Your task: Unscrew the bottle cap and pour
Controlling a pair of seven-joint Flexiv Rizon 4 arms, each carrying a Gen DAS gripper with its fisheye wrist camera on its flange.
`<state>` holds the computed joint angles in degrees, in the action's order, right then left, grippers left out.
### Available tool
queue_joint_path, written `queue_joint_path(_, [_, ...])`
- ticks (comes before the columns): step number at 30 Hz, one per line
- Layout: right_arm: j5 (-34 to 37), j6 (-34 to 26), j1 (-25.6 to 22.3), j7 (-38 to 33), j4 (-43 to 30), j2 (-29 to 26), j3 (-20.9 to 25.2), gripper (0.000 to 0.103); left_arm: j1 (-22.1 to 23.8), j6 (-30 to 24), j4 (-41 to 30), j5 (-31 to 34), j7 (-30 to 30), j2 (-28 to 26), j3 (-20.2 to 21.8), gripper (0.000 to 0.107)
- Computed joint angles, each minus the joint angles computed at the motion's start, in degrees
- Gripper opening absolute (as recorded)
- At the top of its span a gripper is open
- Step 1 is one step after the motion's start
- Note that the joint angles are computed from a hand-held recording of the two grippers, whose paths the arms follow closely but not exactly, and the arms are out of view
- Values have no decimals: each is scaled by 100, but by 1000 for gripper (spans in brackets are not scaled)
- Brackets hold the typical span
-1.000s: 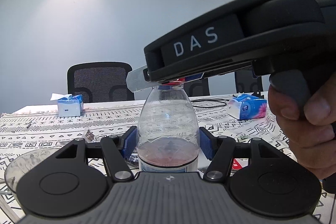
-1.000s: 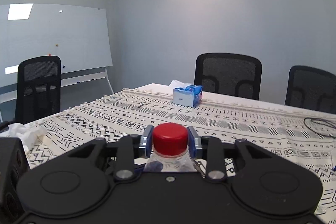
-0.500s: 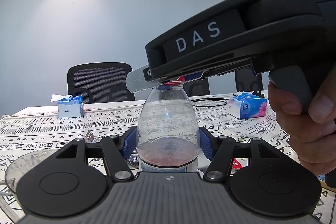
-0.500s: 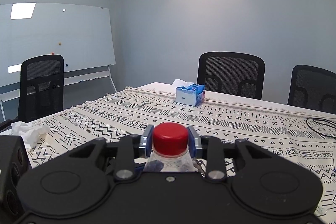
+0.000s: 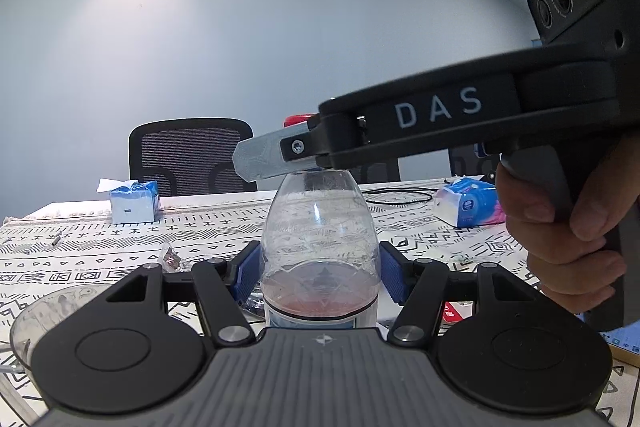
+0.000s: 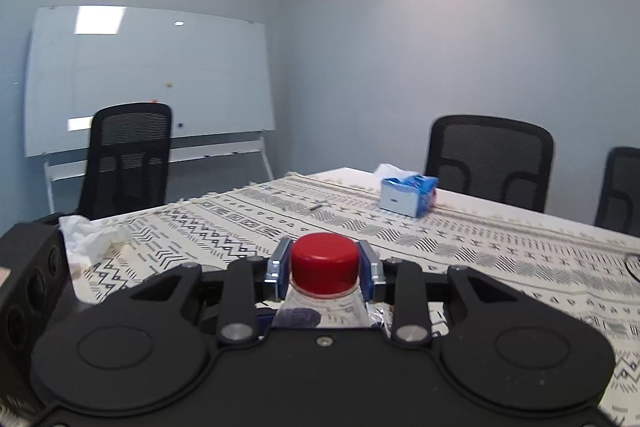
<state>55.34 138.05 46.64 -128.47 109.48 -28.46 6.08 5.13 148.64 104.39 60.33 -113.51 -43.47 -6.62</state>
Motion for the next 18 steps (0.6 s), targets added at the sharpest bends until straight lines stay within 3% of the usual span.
queue_joint_path(2, [-196,45,-67,183,106,1,65,36,-8,26,21,-9,34,1,10,59])
queue_joint_path(6, [335,-193,67,-46,-123,98,-56,43,-12,56,85,-100,108,-5,21,59])
queue_joint_path(12, [2074,97,275,-1651,-1303,-60,-221,48,-112,143,494,-701,763,24,33,59])
queue_joint_path(18, [2536,591,96,-2440,-1997,-395,-4,48,-29,140,657,-822,1036,49,-112,59])
